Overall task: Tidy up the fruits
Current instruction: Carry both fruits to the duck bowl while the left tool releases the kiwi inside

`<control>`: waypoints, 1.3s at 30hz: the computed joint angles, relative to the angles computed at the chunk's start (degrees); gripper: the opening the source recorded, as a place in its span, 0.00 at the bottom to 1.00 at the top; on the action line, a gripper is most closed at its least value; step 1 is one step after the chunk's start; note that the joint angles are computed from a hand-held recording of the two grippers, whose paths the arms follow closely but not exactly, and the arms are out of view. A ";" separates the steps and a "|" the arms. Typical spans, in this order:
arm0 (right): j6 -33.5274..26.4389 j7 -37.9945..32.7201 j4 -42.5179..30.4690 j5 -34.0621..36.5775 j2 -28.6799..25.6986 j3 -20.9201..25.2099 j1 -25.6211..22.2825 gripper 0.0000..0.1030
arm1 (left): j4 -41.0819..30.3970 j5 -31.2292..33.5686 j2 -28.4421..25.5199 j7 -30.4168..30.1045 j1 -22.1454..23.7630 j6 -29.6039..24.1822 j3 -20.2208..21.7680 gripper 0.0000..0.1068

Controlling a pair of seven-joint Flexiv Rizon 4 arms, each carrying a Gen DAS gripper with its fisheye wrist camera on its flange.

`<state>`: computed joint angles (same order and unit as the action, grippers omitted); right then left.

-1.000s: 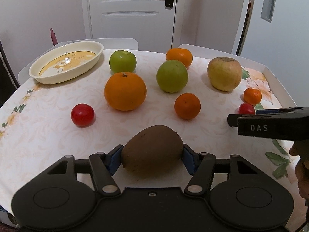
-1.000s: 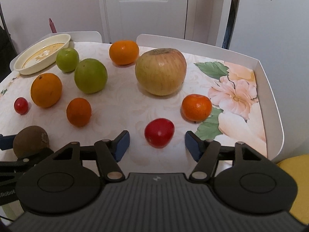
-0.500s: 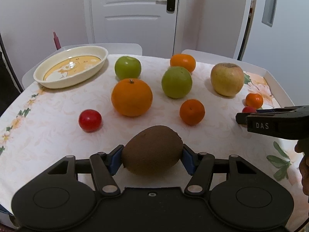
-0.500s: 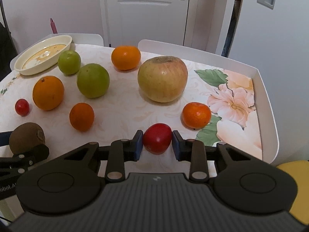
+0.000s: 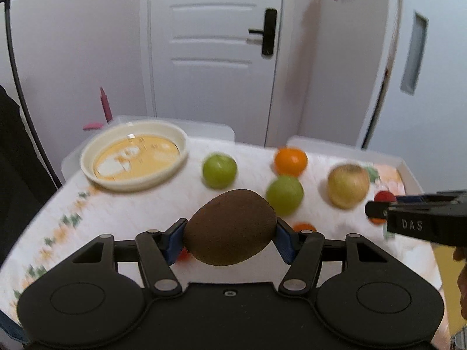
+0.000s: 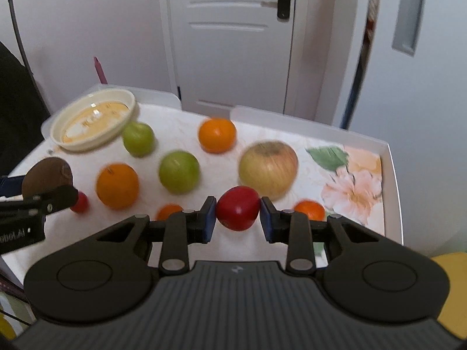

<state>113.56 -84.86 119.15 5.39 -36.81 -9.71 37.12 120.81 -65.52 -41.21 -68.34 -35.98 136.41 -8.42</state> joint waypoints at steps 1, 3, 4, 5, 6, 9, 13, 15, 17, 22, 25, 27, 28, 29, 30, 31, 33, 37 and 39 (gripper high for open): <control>-0.45 0.09 -0.35 0.26 0.39 -0.42 0.84 0.45 | 0.49 0.76 0.58 -0.41 0.51 0.05 0.25 0.62; -1.63 0.62 -1.27 0.70 0.99 -1.25 2.51 0.45 | 1.79 2.77 1.92 -1.13 1.76 -0.04 1.01 0.62; -2.27 1.11 -1.91 0.78 1.17 -1.50 3.21 0.45 | 2.42 3.78 2.53 -1.45 2.37 -0.20 1.40 0.62; -3.16 1.75 -2.67 0.84 1.30 -1.89 4.08 0.45 | 3.19 5.14 3.24 -1.84 3.22 -0.48 1.88 0.62; -4.01 2.44 -3.46 0.78 1.30 -2.39 4.92 0.45 | 3.82 6.37 3.91 -2.07 3.99 -0.94 2.33 0.62; -6.37 5.45 -6.15 0.53 0.70 -4.14 7.87 0.45 | 5.36 10.58 5.75 -2.43 6.70 -3.14 3.92 0.62; -9.09 10.65 -10.11 -0.53 -1.37 -7.72 12.28 0.45 | 6.38 18.48 7.32 -3.93 11.64 -6.58 6.10 0.62; -10.55 13.54 -12.80 -1.48 -2.92 -9.01 13.74 0.45 | 6.67 23.20 7.85 -5.23 14.52 -8.11 6.95 0.62; -11.72 16.07 -15.21 -2.67 -4.41 -10.02 14.64 0.45 | 6.24 28.31 8.00 -6.23 17.78 -9.86 7.63 0.62; -15.49 22.76 -22.93 -5.96 -9.43 -11.45 15.53 0.45 | 3.37 40.81 6.83 -8.65 26.37 -13.54 7.79 0.62; -18.15 26.73 -27.85 -8.01 -12.38 -11.68 15.20 0.45 | 0.15 47.31 5.09 -9.47 31.43 -16.15 6.82 0.62; -19.87 29.15 -30.92 -9.46 -14.29 -11.84 14.81 0.45 | -2.31 51.22 3.50 -9.71 34.70 -17.84 5.72 0.62; -20.69 30.35 -32.24 -10.14 -15.18 -11.94 14.69 0.45 | -3.59 52.56 2.55 -9.73 35.66 -18.52 5.38 0.62; -21.64 31.46 -33.75 -10.88 -16.07 -11.78 14.31 0.45 | -5.12 54.12 1.46 -9.54 37.02 -19.46 4.80 0.62; -22.45 32.47 -35.00 -11.61 -16.83 -11.64 13.96 0.45 | -6.34 55.32 0.62 -9.40 38.07 -20.34 4.32 0.62; -23.38 33.47 -36.29 -12.36 -17.59 -11.47 13.58 0.45 | -7.62 56.51 -0.27 -9.22 39.22 -21.21 3.68 0.62; -25.20 35.31 -38.69 -13.89 -18.94 -11.07 12.80 0.45 | -10.72 58.47 -2.45 -8.54 41.13 -23.04 2.47 0.62; -27.98 38.06 -42.07 -16.86 -20.95 -9.60 10.97 0.45 | -15.45 60.27 -6.04 -6.80 42.73 -25.88 1.47 0.62; -29.16 39.26 -43.26 -18.28 -21.56 -8.79 10.16 0.45 | -17.51 60.48 -7.54 -5.83 43.05 -27.27 1.16 0.62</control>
